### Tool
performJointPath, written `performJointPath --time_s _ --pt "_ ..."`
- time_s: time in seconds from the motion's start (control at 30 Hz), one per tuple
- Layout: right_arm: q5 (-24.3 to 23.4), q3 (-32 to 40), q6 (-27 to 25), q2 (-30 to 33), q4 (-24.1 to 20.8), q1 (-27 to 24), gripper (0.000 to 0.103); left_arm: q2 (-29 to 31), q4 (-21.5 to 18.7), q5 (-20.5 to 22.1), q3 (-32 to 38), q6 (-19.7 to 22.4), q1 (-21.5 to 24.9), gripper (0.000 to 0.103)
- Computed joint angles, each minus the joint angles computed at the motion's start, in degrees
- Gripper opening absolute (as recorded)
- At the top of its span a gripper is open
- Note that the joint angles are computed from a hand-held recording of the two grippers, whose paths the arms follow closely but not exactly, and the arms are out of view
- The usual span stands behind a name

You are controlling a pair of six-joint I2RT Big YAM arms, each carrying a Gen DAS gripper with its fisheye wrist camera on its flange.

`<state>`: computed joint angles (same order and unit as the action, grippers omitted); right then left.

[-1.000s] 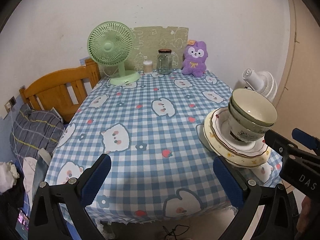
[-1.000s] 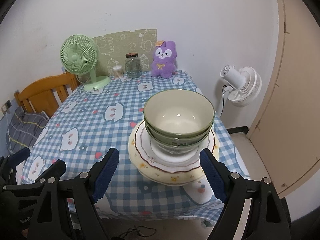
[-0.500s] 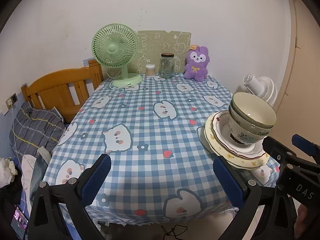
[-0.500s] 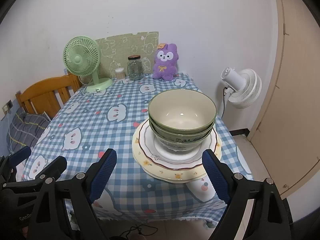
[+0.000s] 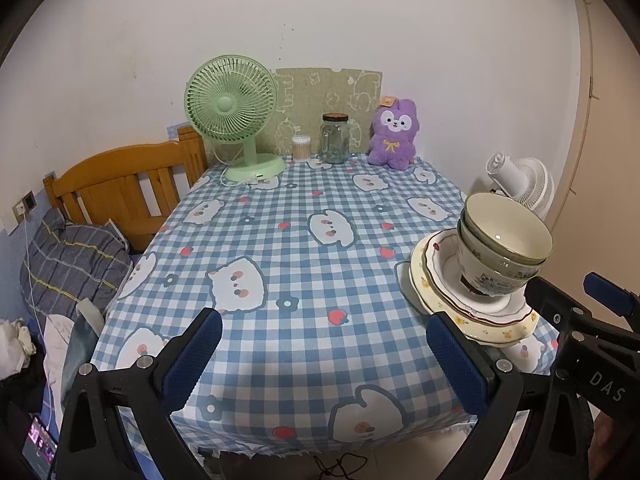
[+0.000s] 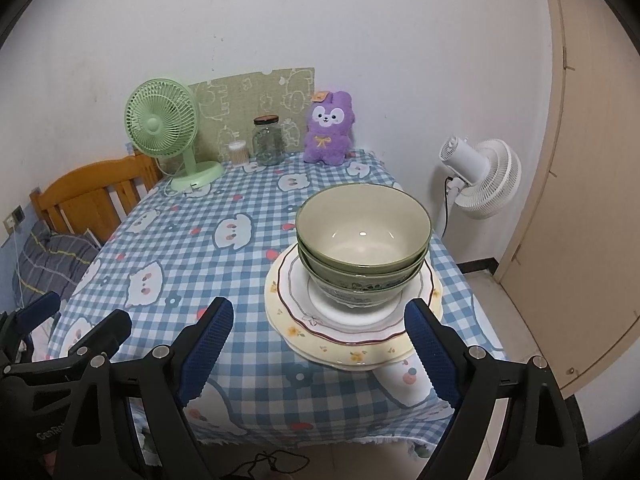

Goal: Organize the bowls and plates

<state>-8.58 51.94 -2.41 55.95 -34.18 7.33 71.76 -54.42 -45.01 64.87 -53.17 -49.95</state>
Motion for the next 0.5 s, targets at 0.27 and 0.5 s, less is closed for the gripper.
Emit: performJointPath --time_s 0.27,0.5 --pt "-0.4 0.3 -0.2 0.3 0.1 0.0 0.090 0.0 -0.5 -0.8 0.3 -0.5 -0.1 0.103" --pt "-0.2 0.3 -0.1 0.2 0.1 0.1 0.090 -0.1 -0.4 -0.8 0.2 -0.4 -0.1 0.103"
